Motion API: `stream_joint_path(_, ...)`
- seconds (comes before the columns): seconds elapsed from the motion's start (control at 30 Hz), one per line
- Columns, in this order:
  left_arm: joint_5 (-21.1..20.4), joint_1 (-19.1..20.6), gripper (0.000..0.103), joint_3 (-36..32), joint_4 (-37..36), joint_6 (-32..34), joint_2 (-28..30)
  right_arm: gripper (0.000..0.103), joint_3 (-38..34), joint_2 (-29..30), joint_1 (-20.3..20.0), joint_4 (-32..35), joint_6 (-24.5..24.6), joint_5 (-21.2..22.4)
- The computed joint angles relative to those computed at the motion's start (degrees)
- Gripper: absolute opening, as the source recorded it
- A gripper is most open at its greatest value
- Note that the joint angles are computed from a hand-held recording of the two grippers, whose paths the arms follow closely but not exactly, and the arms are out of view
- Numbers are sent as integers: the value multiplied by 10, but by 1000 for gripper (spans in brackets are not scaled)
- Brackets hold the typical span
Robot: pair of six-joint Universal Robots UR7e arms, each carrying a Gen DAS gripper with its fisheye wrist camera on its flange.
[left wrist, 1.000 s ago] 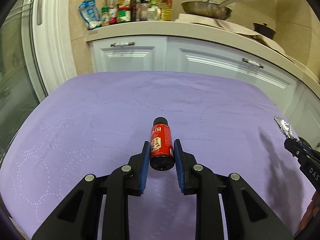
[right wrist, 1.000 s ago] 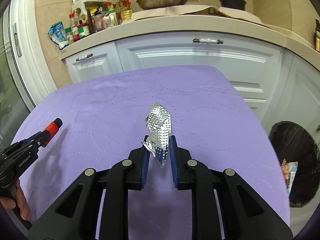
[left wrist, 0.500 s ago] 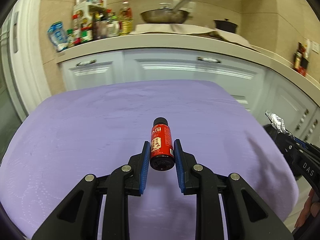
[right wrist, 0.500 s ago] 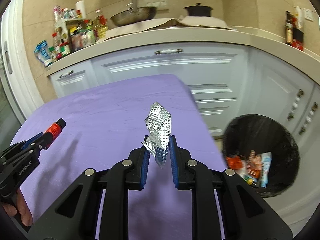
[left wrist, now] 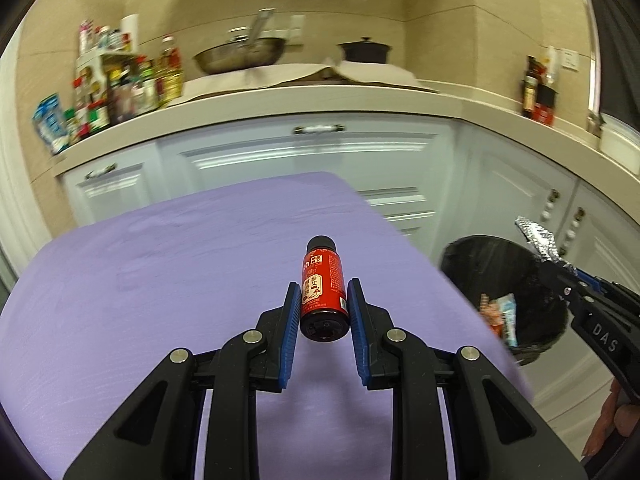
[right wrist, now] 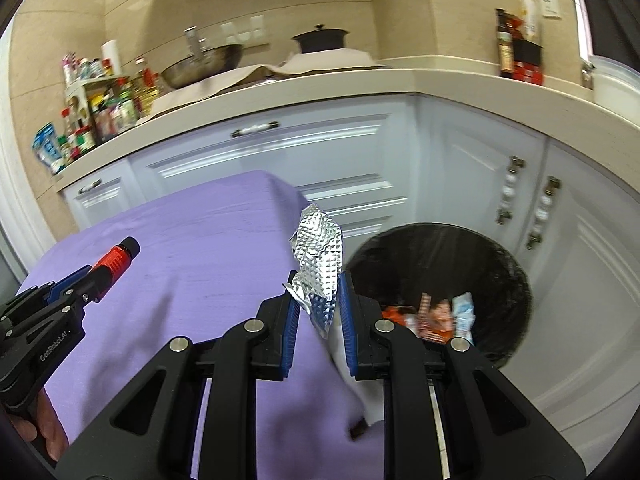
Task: Collect trash
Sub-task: 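Carry the red bottle and foil packet over the bin and open both tools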
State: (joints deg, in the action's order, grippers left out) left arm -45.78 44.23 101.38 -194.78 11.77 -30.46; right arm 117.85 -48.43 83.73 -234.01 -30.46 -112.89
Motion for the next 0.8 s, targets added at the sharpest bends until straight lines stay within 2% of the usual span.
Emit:
stream_joint_path(0.47, -57, -40, 25, -71, 22, 22, 80, 19, 44, -65, -74, -24, 25, 24)
stream_joint_path(0.8, -83, -52, 25, -120, 39, 34, 125, 19, 45, -88, -103, -19, 28, 40)
